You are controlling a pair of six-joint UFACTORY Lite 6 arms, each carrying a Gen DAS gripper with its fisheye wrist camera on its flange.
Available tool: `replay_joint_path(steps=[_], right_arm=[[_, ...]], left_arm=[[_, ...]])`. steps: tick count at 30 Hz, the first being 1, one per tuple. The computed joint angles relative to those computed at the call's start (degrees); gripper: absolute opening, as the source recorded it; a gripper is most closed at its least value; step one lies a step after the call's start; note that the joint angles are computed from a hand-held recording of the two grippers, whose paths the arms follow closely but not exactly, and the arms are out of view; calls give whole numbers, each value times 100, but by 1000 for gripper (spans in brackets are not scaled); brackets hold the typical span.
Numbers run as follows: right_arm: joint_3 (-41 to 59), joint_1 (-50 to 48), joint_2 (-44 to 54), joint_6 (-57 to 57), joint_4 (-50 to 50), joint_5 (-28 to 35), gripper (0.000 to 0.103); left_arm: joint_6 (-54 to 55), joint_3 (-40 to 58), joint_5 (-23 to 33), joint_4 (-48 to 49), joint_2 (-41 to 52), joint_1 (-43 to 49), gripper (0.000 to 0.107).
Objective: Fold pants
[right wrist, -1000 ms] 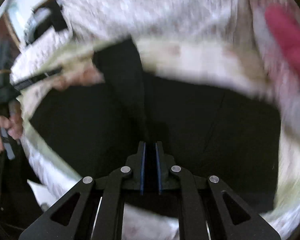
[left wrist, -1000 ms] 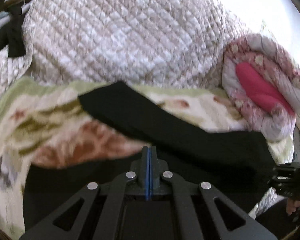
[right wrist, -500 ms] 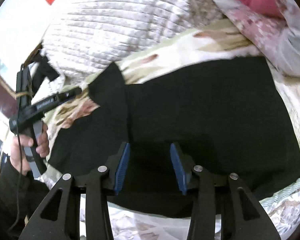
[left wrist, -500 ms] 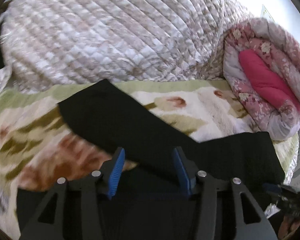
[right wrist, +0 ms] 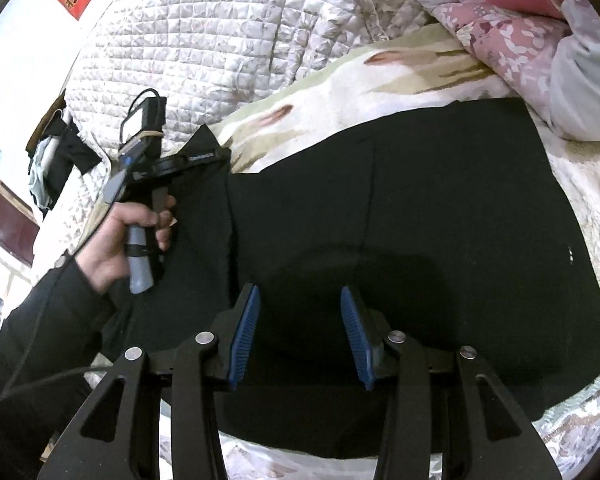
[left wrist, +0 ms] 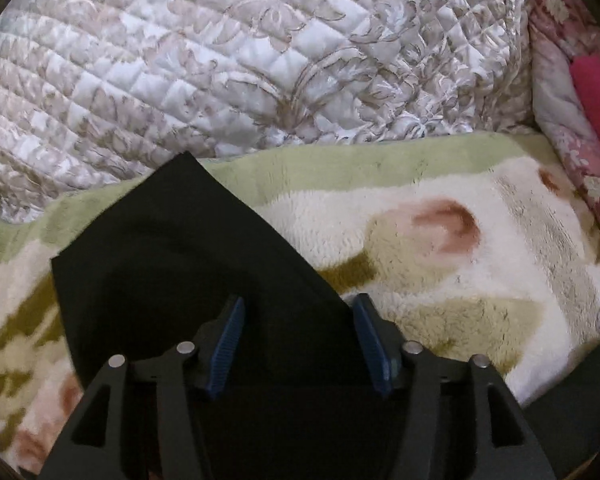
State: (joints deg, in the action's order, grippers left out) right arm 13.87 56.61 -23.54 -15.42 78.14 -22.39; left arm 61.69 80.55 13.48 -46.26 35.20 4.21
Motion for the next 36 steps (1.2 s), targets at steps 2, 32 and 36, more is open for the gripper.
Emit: replay_joint_path(steps=[2,32,36], right_arm=[[47,-1,75,-17,2,1,43],[-96,1372,-200,-614,1679,-1228,43],[-393,2190,-500,-120,2298,-1903,45]], left_arm=[[748,-208,-60,-616,-187,-56,7],[4250,-3747,3489,-1607,-3559,5559,48],[4933,-4092,3152,-2063,-3994,4972,57]])
